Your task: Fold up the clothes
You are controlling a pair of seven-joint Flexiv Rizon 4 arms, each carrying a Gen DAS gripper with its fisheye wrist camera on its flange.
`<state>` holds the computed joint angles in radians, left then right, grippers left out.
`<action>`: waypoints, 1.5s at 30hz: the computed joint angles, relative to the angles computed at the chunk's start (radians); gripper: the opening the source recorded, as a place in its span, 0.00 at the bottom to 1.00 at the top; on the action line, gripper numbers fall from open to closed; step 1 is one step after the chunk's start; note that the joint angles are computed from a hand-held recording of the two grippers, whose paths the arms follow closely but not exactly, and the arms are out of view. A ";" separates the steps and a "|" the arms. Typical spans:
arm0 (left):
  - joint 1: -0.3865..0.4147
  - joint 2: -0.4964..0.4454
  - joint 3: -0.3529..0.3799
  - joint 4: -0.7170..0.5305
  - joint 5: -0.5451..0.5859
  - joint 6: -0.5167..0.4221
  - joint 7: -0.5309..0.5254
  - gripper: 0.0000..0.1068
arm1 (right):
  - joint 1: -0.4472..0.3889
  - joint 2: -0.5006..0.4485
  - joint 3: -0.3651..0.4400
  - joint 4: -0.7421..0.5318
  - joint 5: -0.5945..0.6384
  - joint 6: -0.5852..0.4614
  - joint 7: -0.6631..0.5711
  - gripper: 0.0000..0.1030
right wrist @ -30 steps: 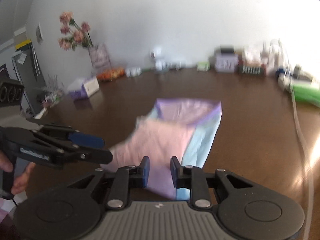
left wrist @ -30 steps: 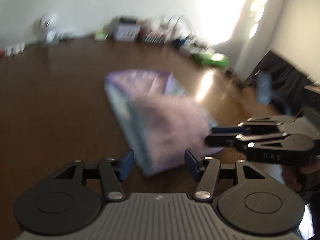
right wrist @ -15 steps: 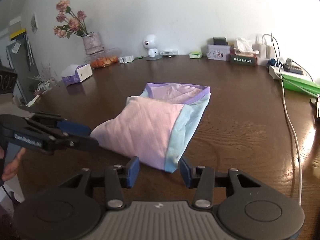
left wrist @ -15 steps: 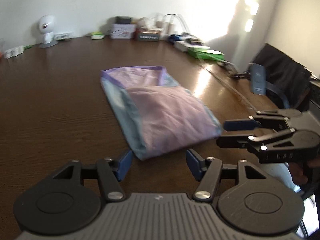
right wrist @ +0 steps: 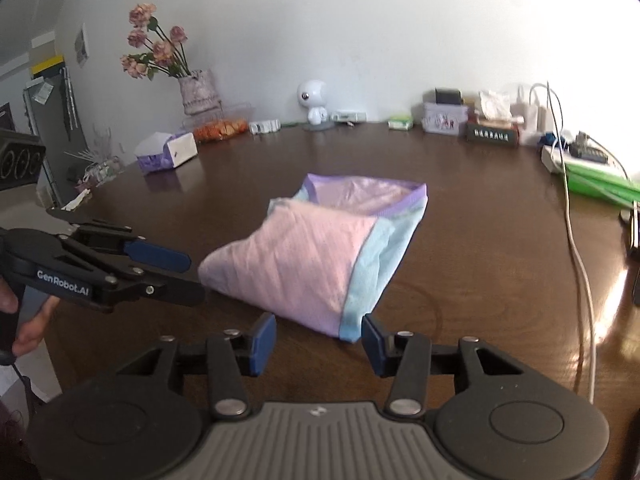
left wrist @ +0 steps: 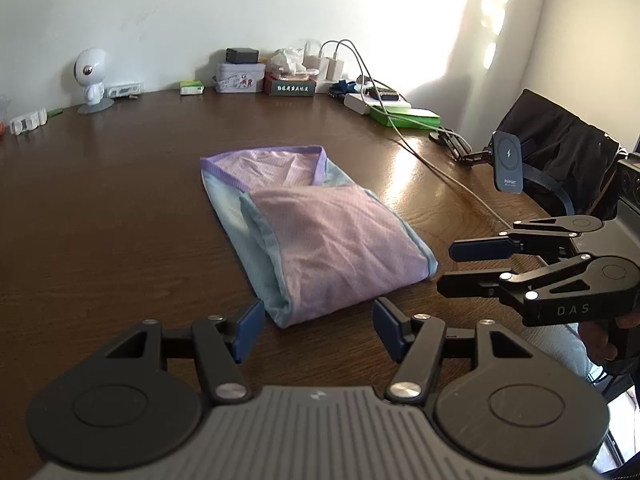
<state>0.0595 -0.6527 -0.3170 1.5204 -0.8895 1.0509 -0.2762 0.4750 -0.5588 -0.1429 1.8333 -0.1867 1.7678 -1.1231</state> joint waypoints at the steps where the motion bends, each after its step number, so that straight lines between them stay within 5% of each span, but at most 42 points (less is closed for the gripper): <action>1: 0.001 -0.001 -0.001 -0.002 0.000 -0.006 -0.001 0.58 | -0.002 0.000 -0.001 -0.001 -0.004 -0.001 -0.005 0.45; 6: -0.007 -0.028 0.012 -0.031 0.027 -0.026 -0.024 0.58 | -0.124 -0.029 0.146 -0.038 -0.040 0.001 -0.035 0.45; 10: -0.005 -0.063 0.003 -0.078 0.044 -0.040 -0.044 0.53 | -0.061 -0.052 0.060 -0.071 -0.024 -0.027 -0.012 0.41; 12: -0.002 -0.083 0.001 -0.110 0.058 -0.074 -0.053 0.36 | -0.052 -0.062 0.041 -0.086 -0.028 -0.051 -0.001 0.40; 13: -0.008 -0.095 0.013 -0.132 0.078 -0.094 -0.076 0.17 | -0.086 -0.074 0.078 -0.101 -0.035 -0.050 -0.006 0.40; 15: -0.018 -0.104 0.030 -0.149 0.110 -0.108 -0.112 0.10 | -0.145 -0.090 0.147 -0.123 -0.045 -0.048 -0.015 0.28; 16: -0.011 -0.095 0.020 -0.129 0.107 -0.096 -0.093 0.09 | -0.160 -0.088 0.167 -0.126 -0.051 -0.061 -0.017 0.08; 19: 0.011 -0.050 0.008 -0.061 0.094 -0.103 -0.058 0.08 | -0.179 -0.070 0.199 -0.112 -0.055 -0.083 -0.016 0.04; 22: 0.036 0.027 0.038 0.015 0.100 -0.198 -0.063 0.09 | -0.212 -0.015 0.263 -0.041 -0.067 -0.087 -0.048 0.04; 26: 0.061 0.103 0.058 0.065 0.030 -0.267 -0.017 0.45 | -0.155 0.085 0.215 0.083 -0.052 -0.045 -0.042 0.11; 30: 0.033 0.051 0.008 -0.014 -0.129 -0.242 0.074 0.45 | -0.198 0.072 0.254 0.042 -0.049 0.022 -0.046 0.11; 34: -0.066 -0.088 0.069 -0.186 0.025 -0.210 -0.076 0.28 | -0.134 -0.043 0.154 -0.136 -0.054 -0.077 -0.001 0.08; 39: -0.028 -0.125 0.030 -0.196 0.062 -0.197 -0.133 0.27 | -0.180 -0.124 0.207 -0.240 -0.072 -0.178 0.000 0.04; 43: 0.014 -0.068 0.002 -0.136 0.036 -0.201 -0.116 0.51 | -0.165 -0.071 0.196 -0.180 -0.063 -0.132 0.008 0.11; 45: 0.015 -0.052 0.012 -0.114 0.040 -0.216 -0.098 0.53 | -0.193 -0.039 0.238 -0.129 -0.078 -0.099 -0.026 0.11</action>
<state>0.0741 -0.7048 -0.3048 1.4067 -0.8492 0.8348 -0.3746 0.2822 -0.5979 0.0947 1.7048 -0.2644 1.6689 -1.1487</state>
